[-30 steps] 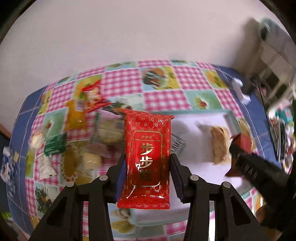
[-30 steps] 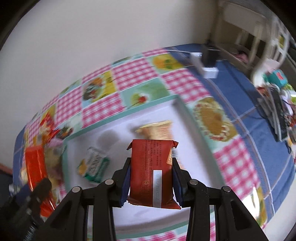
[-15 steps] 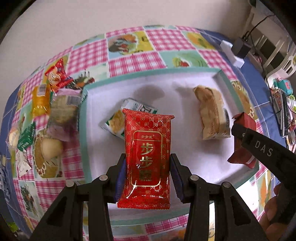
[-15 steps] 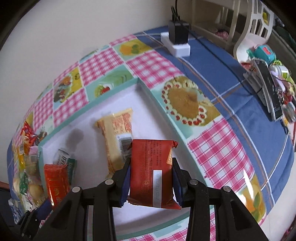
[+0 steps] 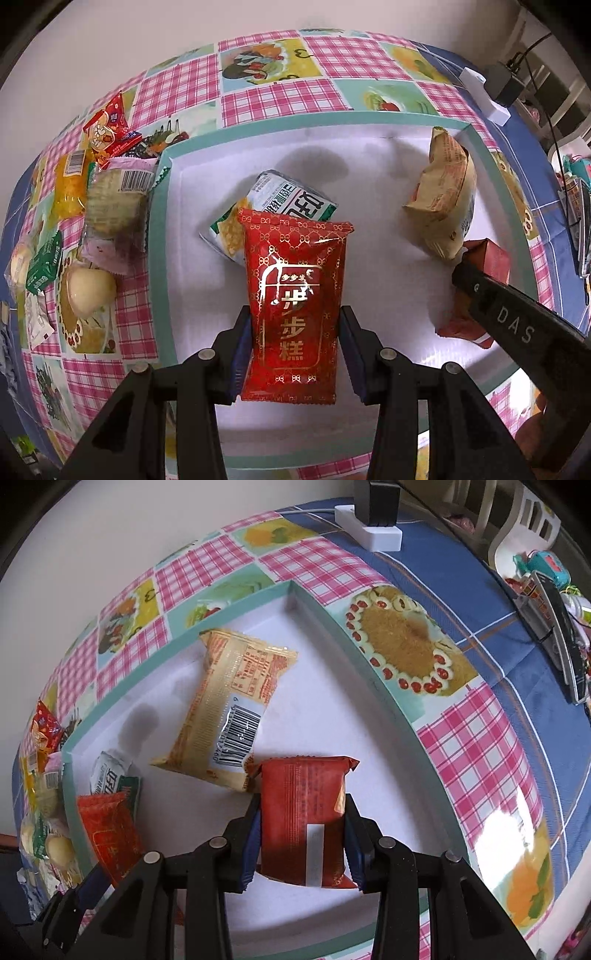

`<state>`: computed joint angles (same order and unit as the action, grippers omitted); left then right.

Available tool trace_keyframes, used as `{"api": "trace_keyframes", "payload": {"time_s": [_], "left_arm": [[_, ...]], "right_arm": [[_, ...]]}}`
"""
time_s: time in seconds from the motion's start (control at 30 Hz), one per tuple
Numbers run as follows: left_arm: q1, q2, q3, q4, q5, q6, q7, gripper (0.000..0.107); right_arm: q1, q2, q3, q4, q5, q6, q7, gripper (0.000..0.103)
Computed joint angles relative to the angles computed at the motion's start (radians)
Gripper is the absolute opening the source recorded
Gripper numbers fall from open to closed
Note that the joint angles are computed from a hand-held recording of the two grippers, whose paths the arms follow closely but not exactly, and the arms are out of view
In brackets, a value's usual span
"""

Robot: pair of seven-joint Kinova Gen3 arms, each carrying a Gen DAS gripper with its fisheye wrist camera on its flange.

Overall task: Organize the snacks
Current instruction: 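Carry both red packets over the white tray and open both tools to release them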

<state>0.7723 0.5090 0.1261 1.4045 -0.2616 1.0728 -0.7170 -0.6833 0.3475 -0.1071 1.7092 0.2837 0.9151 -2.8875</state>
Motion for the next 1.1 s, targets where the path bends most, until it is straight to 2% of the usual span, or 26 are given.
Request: {"api": "trace_keyframes", "payload": {"time_s": [0.37,0.57,0.67,0.8,0.93,1.0,1.1], "left_arm": [[-0.032,0.004,0.010,0.005,0.045,-0.019,-0.026,0.049],[-0.037,-0.041,0.011,0.014,0.050,-0.045,-0.034,0.050],[-0.040,-0.066,0.013,0.023,0.049,-0.063,-0.032,0.058],[-0.040,-0.106,0.006,0.039,0.030,-0.079,0.006,0.059],[-0.042,-0.152,-0.010,0.079,-0.013,-0.101,0.080,0.069],[-0.043,-0.160,-0.014,0.090,-0.040,-0.103,0.119,0.070],[-0.046,-0.180,-0.027,0.124,-0.089,-0.106,0.198,0.079]], "right_arm": [[-0.003,0.003,0.003,-0.015,0.007,0.021,0.003,0.042],[-0.024,-0.028,0.005,-0.021,0.056,0.038,-0.028,0.042],[-0.026,-0.054,0.001,-0.013,0.081,0.031,-0.047,0.042],[-0.035,-0.084,-0.010,-0.008,0.128,0.033,-0.077,0.042],[-0.039,-0.097,-0.025,-0.007,0.151,0.030,-0.094,0.042],[-0.043,-0.094,-0.031,-0.014,0.158,0.036,-0.096,0.042],[-0.029,-0.089,-0.042,-0.014,0.138,0.012,-0.056,0.042]]}}
